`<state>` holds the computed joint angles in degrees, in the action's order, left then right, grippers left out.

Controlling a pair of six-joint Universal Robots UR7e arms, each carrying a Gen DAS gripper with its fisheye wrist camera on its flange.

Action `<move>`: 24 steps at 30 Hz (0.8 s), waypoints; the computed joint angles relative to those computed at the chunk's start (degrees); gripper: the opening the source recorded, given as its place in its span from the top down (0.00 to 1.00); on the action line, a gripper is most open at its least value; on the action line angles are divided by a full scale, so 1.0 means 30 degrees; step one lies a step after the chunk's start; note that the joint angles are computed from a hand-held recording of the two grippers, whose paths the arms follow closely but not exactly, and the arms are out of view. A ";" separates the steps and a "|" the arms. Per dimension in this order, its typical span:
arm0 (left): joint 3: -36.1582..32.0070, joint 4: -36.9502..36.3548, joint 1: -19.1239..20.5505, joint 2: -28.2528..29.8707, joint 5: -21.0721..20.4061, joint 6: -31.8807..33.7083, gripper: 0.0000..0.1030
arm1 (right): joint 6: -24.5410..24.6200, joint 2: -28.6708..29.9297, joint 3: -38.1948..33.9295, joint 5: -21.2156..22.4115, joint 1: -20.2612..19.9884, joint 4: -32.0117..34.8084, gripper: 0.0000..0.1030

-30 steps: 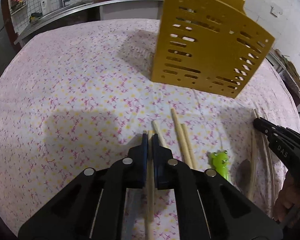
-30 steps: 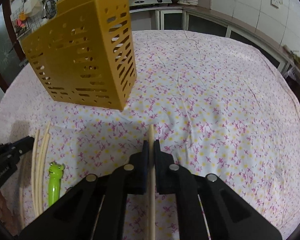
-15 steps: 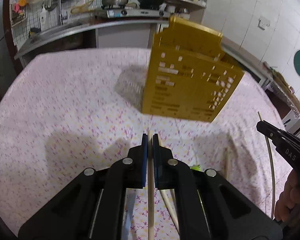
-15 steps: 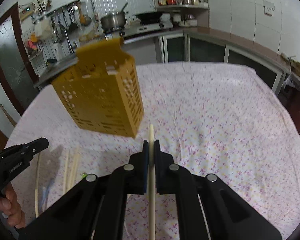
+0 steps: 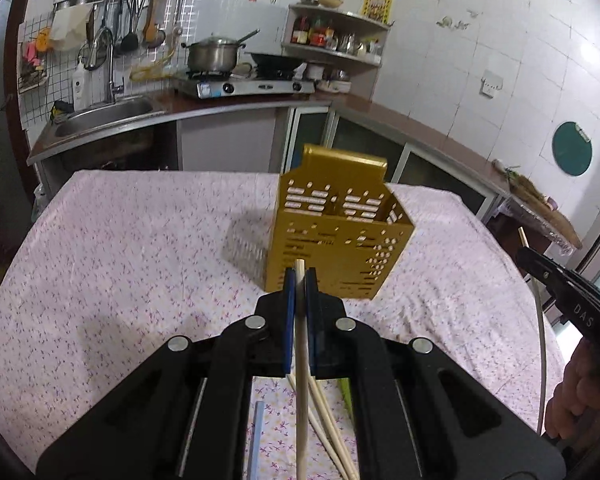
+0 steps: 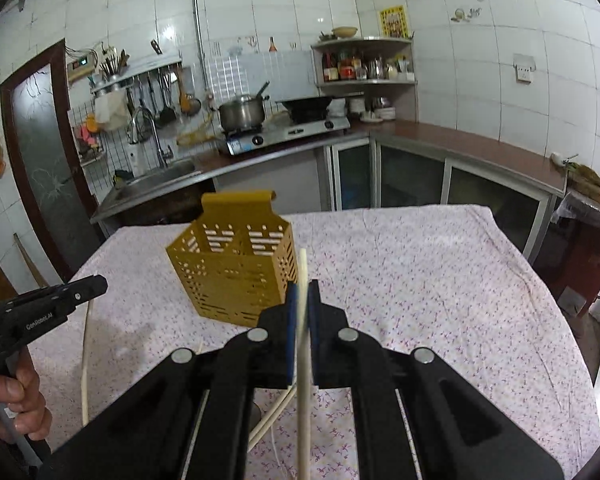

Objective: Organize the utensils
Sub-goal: 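Lift the chopstick in the right gripper over the yellow holder while the left gripper carries its chopstick there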

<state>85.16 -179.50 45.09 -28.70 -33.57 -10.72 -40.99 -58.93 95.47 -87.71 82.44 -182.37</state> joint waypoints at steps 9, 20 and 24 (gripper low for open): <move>0.0293 -0.0666 -0.0556 -0.0154 0.0083 0.0669 0.97 | 0.0007 -0.0854 0.0810 0.0536 0.0066 -0.0614 0.94; 0.0772 -0.1431 -0.1047 -0.0297 0.0454 0.1317 0.97 | 0.0161 -0.1452 0.1444 0.1114 0.0020 -0.1009 0.94; 0.0983 -0.1722 -0.1202 -0.0397 0.0571 0.1576 0.97 | -0.0015 -0.1540 0.1635 0.1251 0.0055 -0.1313 0.94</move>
<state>88.11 -184.66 41.49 -29.89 -31.85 -5.99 -41.03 -63.55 100.38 -83.95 82.60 -186.31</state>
